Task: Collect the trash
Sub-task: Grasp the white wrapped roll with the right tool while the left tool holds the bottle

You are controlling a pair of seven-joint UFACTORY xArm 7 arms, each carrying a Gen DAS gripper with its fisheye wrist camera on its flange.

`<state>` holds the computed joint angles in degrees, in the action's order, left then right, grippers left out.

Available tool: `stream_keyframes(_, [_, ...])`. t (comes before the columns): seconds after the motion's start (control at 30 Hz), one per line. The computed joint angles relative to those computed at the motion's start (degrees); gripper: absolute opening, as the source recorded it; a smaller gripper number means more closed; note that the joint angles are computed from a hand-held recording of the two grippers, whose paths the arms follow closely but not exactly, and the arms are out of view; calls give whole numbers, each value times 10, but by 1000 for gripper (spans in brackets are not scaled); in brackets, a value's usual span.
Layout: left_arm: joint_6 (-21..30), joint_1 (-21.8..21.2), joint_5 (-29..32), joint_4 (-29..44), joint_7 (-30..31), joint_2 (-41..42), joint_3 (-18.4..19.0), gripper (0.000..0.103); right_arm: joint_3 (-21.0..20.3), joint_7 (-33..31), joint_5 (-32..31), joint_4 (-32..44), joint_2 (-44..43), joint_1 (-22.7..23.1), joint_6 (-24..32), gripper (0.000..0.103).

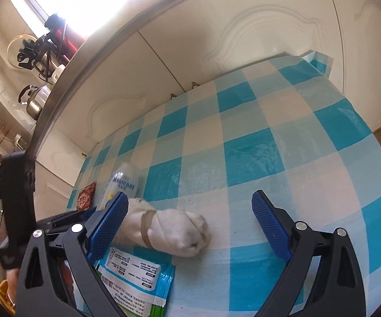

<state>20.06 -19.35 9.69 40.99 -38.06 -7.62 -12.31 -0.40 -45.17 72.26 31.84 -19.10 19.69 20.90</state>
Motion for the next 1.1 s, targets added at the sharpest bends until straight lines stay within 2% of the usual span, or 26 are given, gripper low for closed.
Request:
stream_keyframes(0.07, [-3, -15, -25, -21, 20, -22, 0, 44, -1, 8, -12, 0, 1, -3, 8, 94])
stream_keyframes(0.2, [-8, -25, -37, -57, 15, -63, -13, 44, -1, 13, -28, -4, -1, -4, 18, 94])
stream_keyframes(0.3, [-27, -4, -15, -80, -29, -83, -32, 44, 11, 24, -56, -9, -4, 0, 4, 94])
stream_keyframes(0.47, [-49, 16, -20, -148, -84, -169, -42, 44, 19, 37, -107, -14, -5, 21, -8, 94])
stream_keyframes(0.53, [-45, 20, -24, -174, -103, -207, -46, 44, 30, 59, -148, -16, -4, 25, -23, 94])
stream_keyframes(0.7, [-32, -2, -58, -241, -114, -294, -24, 44, 65, 155, -276, -25, 5, 18, -64, 94])
stream_keyframes(1.0, [-39, -22, -90, -308, -103, -376, -4, 44, 43, 238, -380, -36, 3, 44, -84, 93])
stream_keyframes(1.07, [-32, -23, -93, -314, -104, -393, -5, 44, 22, 236, -382, -37, 3, 64, -88, 85])
stream_keyframes(1.1, [-27, -24, -95, -318, -105, -403, -5, 44, 15, 236, -383, -38, 2, 71, -90, 85])
